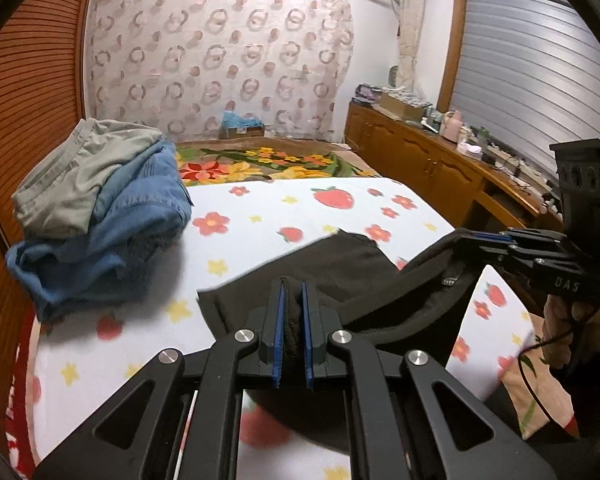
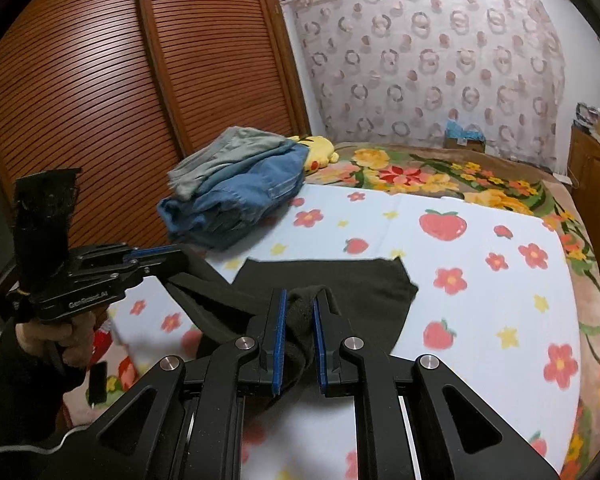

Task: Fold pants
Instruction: 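Lift the gripped edge with both tools and fold it over the pants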

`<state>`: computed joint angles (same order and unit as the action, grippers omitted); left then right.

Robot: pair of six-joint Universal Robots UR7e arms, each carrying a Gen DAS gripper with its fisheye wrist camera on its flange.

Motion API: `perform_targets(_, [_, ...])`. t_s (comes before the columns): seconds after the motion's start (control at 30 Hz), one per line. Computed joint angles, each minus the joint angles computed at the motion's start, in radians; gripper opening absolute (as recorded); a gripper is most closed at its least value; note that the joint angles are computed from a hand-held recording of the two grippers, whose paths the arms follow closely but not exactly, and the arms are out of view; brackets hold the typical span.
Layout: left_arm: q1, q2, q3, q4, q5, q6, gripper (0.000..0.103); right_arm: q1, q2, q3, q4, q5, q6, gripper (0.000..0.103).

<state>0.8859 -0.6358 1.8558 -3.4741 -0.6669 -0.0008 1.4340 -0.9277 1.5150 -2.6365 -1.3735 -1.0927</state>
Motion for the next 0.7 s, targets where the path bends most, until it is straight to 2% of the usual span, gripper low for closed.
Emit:
perform_targets(0.2, [0.059, 0.027, -0.098, 0.085, -0.002, 0.001, 0.009, 0.034, 0.154, -0.181, 0.03, -0.085, 0.082, 0.012])
perform_targets(0.37, [0.094, 0.045, -0.14, 0.133, 0.002, -0.026, 0.009, 0.055, 0.244, -0.287, 0.04, -0.136, 0.131, 0.012])
perform_targets(0.7, [0.112, 0.06, -0.179, 0.148, 0.016, -0.023, 0.009, 0.08, 0.308, -0.315, -0.059, -0.181, 0.137, 0.012])
